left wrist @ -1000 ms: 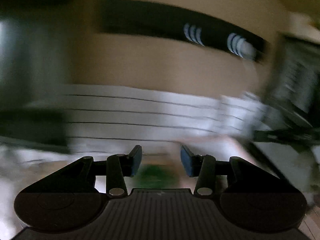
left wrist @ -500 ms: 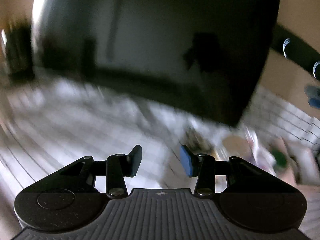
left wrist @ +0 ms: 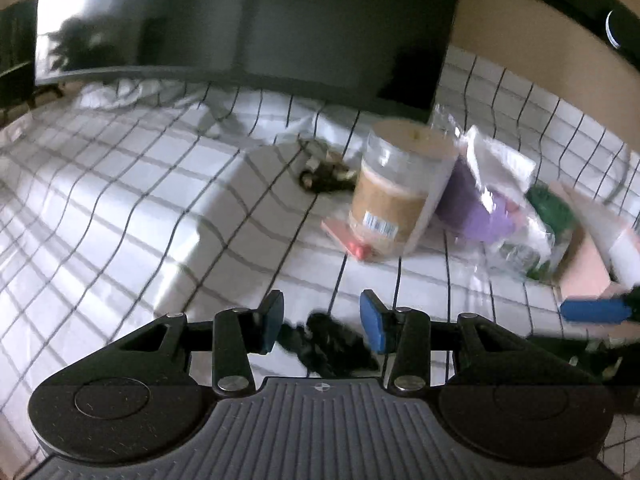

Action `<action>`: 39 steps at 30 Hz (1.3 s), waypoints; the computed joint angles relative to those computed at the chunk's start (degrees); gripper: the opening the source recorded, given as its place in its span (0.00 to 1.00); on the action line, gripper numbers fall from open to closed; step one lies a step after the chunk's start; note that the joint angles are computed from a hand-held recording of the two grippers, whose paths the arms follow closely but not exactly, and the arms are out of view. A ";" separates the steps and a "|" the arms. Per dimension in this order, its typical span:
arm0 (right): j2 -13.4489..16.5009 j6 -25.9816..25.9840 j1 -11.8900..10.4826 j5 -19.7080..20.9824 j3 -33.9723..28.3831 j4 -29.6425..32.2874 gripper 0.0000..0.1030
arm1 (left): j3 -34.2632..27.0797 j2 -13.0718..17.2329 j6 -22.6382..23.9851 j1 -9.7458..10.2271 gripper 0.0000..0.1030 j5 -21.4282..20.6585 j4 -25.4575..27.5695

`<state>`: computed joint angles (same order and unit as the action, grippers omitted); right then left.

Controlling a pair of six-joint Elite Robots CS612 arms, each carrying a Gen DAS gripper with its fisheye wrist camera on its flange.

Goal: Organize soft objects
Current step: 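Move both open tools back toward the jars and black toy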

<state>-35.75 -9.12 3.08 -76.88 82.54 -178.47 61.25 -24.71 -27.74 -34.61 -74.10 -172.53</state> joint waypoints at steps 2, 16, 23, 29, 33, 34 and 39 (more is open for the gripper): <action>0.36 -0.66 0.04 0.51 -0.20 0.61 0.59 | -2.52 1.22 -2.15 1.88 0.45 -6.91 -0.96; 0.00 5.38 1.72 -7.37 1.63 0.37 0.58 | -33.87 15.44 5.82 6.58 0.34 -20.26 24.65; 0.54 4.75 1.77 -6.20 0.83 -0.47 0.58 | -24.32 10.61 11.79 7.01 0.25 -30.46 21.31; 2.87 -2.53 2.02 -1.26 -3.67 -0.15 0.56 | -5.69 1.77 -2.88 6.07 0.25 -20.65 5.52; 6.55 -5.83 2.41 2.28 -10.11 -0.31 0.40 | 3.78 -3.16 -8.05 5.03 0.25 -14.48 1.10; 7.74 -6.42 2.62 3.06 -12.13 -0.32 0.39 | 5.40 -4.03 -8.43 4.90 0.26 -13.60 0.81; 11.84 -9.03 4.35 0.30 -19.71 3.40 0.26 | 12.28 -7.23 -13.46 4.71 0.25 -12.23 -0.77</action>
